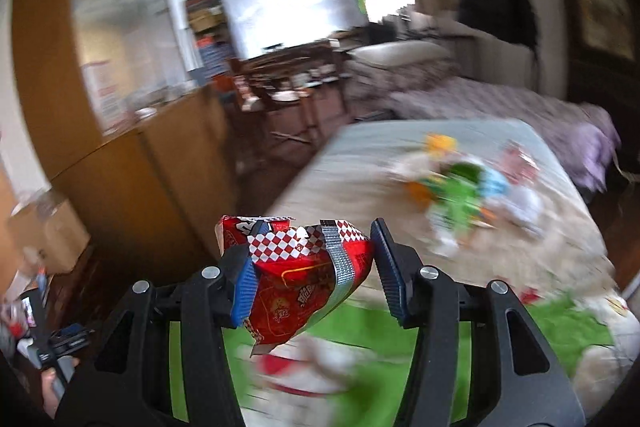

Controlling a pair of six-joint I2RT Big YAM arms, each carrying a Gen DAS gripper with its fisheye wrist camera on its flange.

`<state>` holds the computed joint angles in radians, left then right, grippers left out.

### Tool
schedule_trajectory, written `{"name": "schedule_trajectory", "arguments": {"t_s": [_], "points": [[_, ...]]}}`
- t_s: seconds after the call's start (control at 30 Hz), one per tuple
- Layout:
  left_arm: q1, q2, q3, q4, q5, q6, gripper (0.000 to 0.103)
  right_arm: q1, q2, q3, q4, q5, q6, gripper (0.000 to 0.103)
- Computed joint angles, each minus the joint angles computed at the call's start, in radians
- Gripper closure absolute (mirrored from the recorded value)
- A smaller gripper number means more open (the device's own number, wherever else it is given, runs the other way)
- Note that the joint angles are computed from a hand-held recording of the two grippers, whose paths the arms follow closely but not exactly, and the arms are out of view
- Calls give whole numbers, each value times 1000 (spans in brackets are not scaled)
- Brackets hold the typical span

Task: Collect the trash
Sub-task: 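Carry the box and bag to the red wastebasket and release both, then move both grippers back over the trash on the bed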

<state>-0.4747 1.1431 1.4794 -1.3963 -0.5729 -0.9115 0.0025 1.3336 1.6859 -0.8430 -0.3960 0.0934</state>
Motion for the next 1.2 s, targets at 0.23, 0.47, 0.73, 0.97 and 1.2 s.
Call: {"name": "schedule_trajectory", "arguments": {"t_s": [0.23,0.47,0.73,0.97,1.2], "points": [[23,-62,-74,-15,-30,-4,6,227,94,149,-168,-66,-46,51],[87,-144,-191,2,16,-33,6,434,233,239,-316,-19,-121,51],[136,-189,-263,-10,42,-39,6,527,355,305,-384,39,-132,30],[114,-180,-250,-8,36,-53,6,478,291,234,-322,18,-93,30],[15,-113,-128,-70,-52,-46,6,406,203,176,-230,-8,-62,28]]}}
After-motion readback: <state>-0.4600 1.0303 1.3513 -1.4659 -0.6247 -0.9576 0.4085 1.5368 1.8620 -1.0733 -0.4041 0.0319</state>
